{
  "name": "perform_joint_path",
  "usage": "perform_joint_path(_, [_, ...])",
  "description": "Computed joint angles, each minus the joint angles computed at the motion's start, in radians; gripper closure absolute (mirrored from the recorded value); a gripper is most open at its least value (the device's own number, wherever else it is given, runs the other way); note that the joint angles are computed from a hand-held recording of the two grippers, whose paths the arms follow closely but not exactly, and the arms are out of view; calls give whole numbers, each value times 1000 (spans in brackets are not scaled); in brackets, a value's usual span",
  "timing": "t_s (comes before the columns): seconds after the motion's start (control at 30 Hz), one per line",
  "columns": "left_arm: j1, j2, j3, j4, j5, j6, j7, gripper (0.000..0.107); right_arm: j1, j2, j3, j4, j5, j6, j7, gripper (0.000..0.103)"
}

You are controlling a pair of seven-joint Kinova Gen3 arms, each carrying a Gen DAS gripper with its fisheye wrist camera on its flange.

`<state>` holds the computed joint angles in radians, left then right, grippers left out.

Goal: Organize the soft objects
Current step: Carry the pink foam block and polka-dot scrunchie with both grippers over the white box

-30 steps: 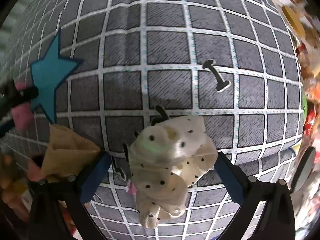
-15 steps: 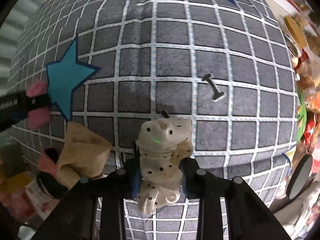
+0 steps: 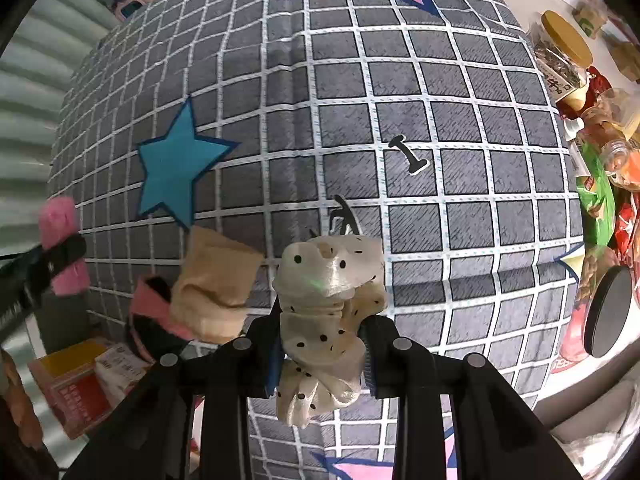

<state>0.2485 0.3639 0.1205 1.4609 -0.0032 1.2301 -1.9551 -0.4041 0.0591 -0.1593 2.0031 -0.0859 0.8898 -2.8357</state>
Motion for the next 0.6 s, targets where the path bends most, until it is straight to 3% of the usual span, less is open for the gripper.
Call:
perform_joint_path(0.2, [-42, -74, 7, 45, 36, 36, -98, 56, -35, -40, -32, -31, 28, 40, -105, 70])
perform_joint_path(0.6, [-139, -191, -21, 150, 97, 76, -338, 56, -149, -10, -91, -64, 66, 11, -289, 70])
